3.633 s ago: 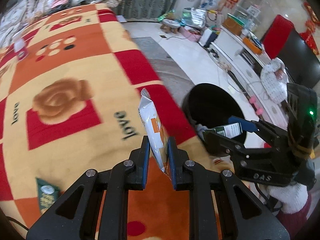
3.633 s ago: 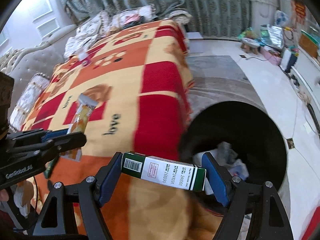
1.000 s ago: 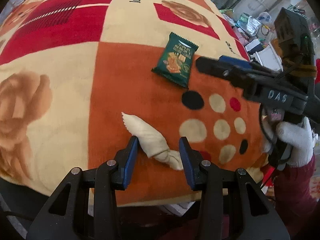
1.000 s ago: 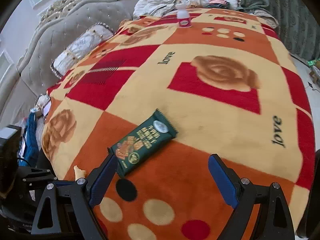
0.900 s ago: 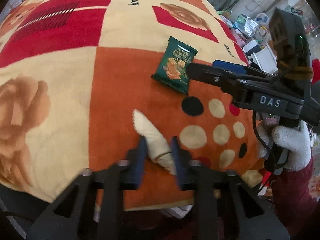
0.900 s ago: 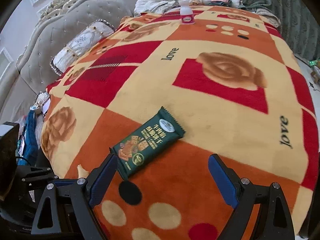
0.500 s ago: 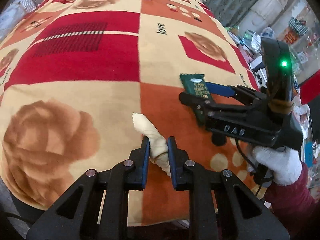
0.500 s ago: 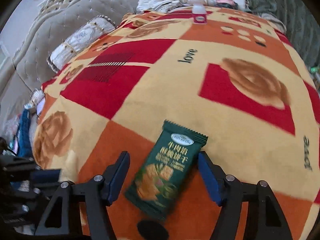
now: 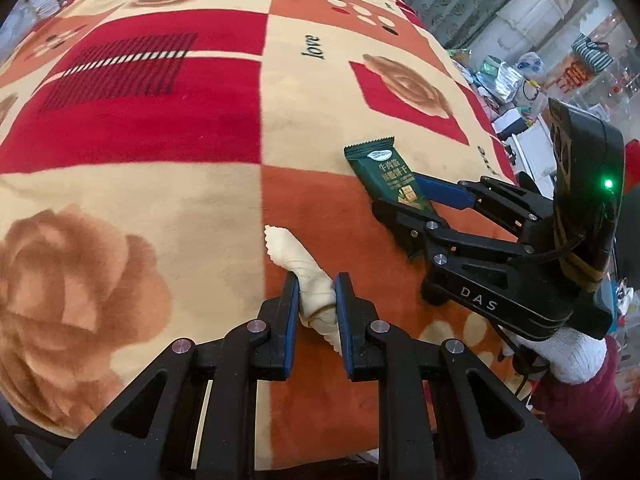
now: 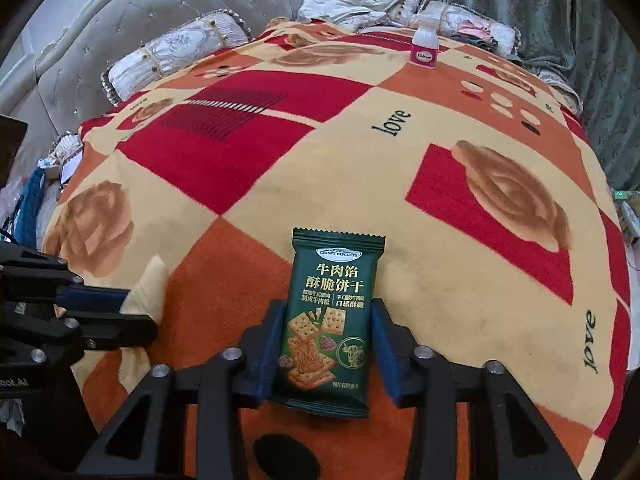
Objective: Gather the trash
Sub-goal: 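Carry the tissue and green cracker packet over the black bin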
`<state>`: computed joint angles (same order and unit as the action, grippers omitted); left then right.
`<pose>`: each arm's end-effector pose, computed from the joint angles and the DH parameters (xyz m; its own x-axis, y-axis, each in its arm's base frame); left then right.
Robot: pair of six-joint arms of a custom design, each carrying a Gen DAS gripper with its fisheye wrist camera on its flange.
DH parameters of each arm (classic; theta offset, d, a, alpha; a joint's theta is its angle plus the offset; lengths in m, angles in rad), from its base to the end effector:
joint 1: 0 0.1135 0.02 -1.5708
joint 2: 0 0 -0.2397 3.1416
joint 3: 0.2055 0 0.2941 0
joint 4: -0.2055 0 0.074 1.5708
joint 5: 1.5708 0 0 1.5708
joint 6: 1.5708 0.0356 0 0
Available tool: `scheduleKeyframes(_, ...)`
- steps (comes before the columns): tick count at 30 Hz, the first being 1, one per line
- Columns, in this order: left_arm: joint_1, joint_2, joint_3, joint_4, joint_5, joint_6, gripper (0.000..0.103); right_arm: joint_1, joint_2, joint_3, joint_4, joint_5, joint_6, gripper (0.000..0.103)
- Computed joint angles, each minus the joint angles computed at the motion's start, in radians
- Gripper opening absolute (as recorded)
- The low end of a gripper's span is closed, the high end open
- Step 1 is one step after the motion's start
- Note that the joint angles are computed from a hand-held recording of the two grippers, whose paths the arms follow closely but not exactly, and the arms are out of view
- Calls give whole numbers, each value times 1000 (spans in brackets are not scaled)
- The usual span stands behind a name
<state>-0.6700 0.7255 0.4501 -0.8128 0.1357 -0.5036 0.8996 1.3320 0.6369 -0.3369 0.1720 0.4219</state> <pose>0.1418 -0.1185 0.1552 -0.9288 0.1258 -0.3486 0.2469 0.9115 -0.3289 0.1782 0.2145 0.1145 -0.7806 -0.3341 -0.5283 -0.4354 0.8970 0.0761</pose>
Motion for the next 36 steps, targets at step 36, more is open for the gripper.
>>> scheduleKeyframes(36,-374,729,567,244,-191,-21,15,-507,-1185,-374,-651,-102,-129,40)
